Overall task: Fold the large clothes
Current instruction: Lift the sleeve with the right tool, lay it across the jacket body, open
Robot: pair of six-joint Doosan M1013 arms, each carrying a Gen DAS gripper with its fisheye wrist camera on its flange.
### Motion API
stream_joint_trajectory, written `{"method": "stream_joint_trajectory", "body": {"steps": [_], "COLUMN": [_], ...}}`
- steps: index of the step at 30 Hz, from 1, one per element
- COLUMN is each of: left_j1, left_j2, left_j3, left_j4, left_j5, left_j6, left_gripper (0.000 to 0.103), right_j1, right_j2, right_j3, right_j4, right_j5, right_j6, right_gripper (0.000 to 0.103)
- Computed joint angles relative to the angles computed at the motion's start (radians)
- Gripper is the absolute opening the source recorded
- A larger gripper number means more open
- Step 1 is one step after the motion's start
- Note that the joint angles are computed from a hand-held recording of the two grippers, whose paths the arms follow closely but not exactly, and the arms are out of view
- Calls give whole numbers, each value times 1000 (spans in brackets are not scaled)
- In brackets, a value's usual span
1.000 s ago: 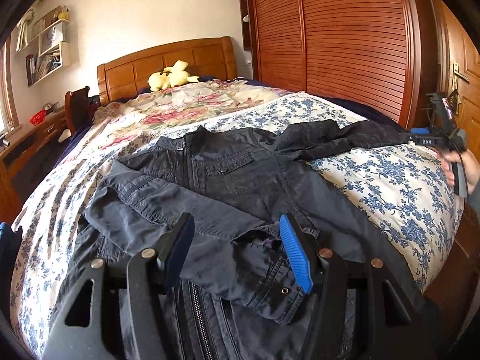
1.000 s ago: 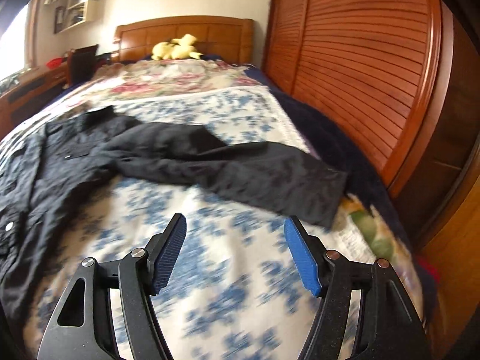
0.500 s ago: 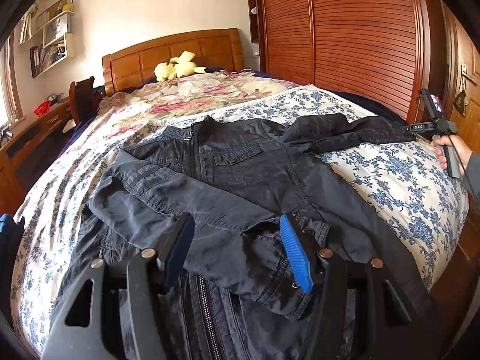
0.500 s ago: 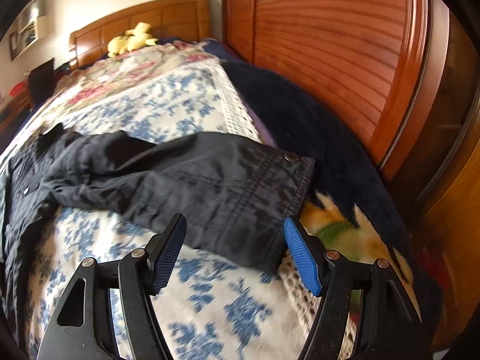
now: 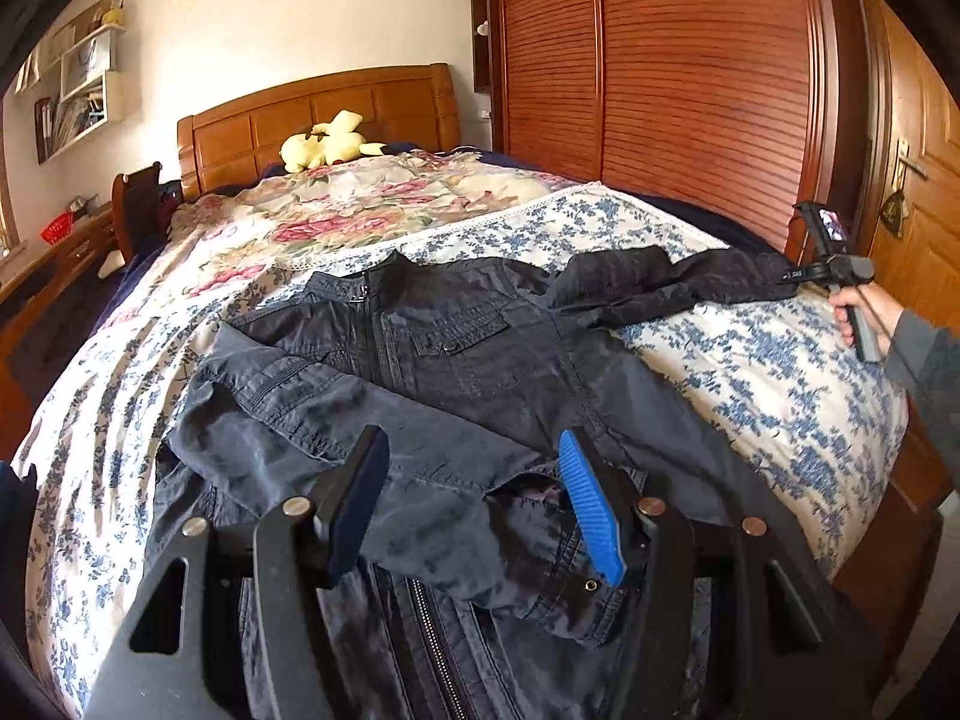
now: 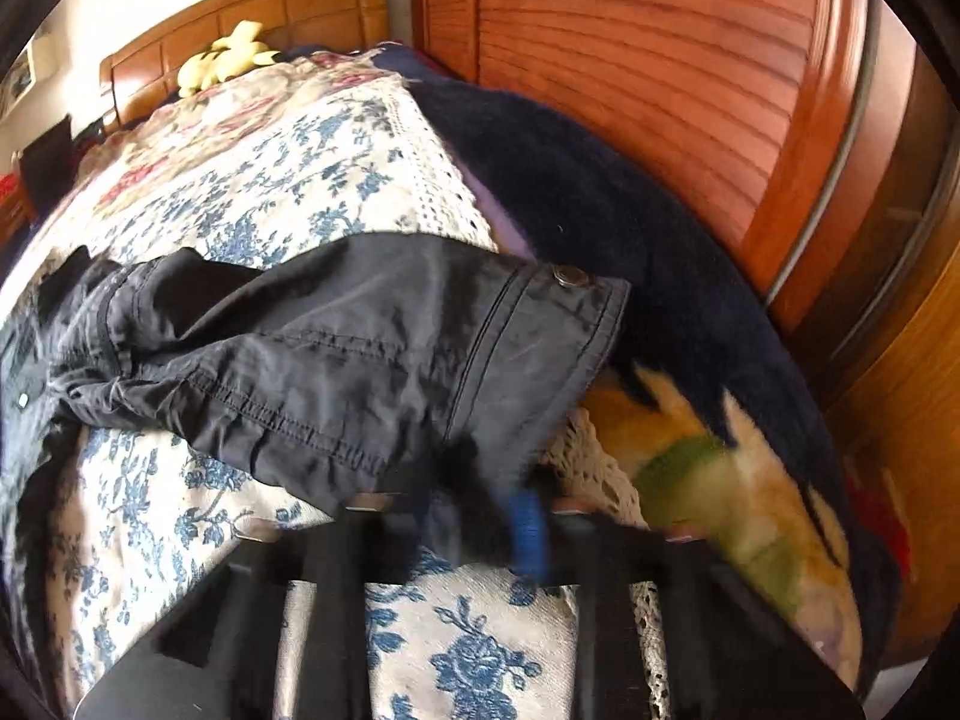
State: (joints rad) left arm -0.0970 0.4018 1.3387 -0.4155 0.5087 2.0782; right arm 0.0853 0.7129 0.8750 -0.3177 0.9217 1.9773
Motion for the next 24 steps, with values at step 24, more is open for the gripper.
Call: {"method": "stream_joint_trajectory", "body": {"steps": [24], "left_j1": [111], "left_j2": [0], "left_j3": [21], "left_j4": [-261], "left_j5": [45], "left_j6": [291], "left_gripper": [59], "right_j1": [267], "right_j2": [-44], "right_j3": [-134], "right_j4": [15], "right_j5": [-166], "right_j6": [-274], "right_gripper": [3]}}
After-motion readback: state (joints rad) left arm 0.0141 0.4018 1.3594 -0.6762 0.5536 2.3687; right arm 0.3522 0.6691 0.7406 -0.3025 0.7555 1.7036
